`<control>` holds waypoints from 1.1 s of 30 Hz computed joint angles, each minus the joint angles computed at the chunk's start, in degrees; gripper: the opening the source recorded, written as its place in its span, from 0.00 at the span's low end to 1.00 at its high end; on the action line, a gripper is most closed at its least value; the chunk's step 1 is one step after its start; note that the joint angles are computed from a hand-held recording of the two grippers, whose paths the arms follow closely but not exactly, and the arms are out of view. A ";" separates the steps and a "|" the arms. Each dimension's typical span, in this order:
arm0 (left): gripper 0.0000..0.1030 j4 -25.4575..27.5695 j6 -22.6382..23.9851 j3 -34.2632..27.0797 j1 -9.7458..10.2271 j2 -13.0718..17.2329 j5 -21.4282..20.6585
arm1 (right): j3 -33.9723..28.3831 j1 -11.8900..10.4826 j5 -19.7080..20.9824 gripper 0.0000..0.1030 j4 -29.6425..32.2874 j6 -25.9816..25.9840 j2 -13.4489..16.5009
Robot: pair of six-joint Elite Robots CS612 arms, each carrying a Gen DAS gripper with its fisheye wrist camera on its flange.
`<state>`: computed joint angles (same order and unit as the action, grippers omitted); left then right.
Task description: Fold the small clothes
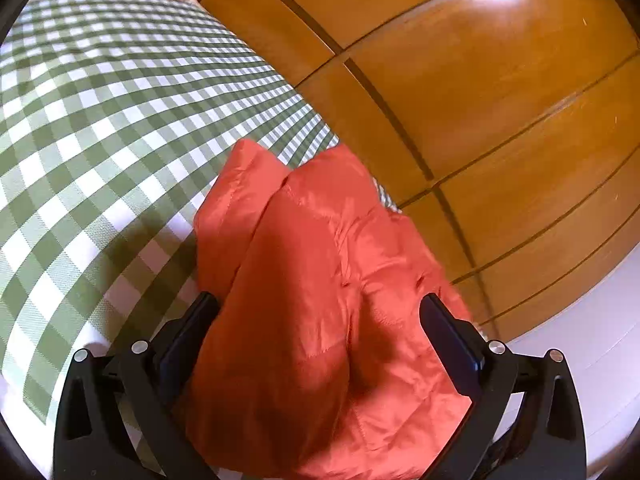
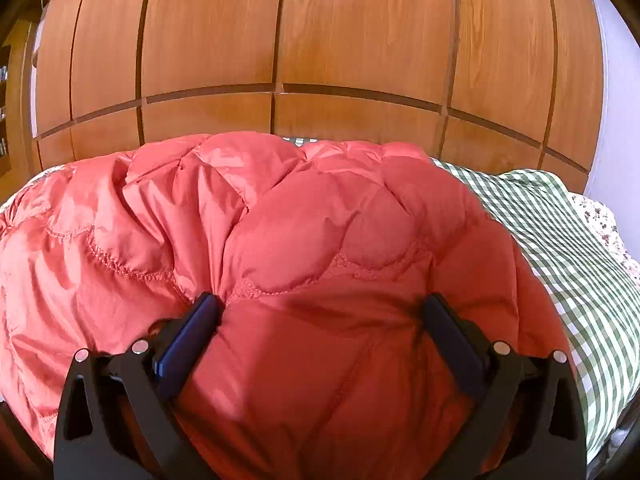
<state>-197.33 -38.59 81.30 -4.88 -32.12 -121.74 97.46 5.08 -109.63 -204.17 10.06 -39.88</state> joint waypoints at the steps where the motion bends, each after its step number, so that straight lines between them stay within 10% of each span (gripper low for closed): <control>1: 0.96 0.90 2.16 0.40 -0.26 -0.41 0.85 | 0.09 -0.07 0.16 0.98 -0.18 0.00 0.01; 5: 0.96 4.18 8.08 1.03 -0.59 -1.66 2.21 | 0.09 -0.30 0.60 0.98 -0.53 -0.03 0.18; 13: 0.96 -4.68 -3.21 0.53 1.18 -0.16 -1.64 | 0.25 -0.31 0.68 0.98 -1.63 -0.09 0.49; 33: 0.96 -3.33 1.79 0.30 0.92 -0.41 -3.30 | 0.46 -0.38 1.15 0.98 -2.10 0.02 0.51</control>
<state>-200.65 -36.80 81.61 -3.96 -32.53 -125.05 97.92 4.70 -108.48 -206.27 10.08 -39.37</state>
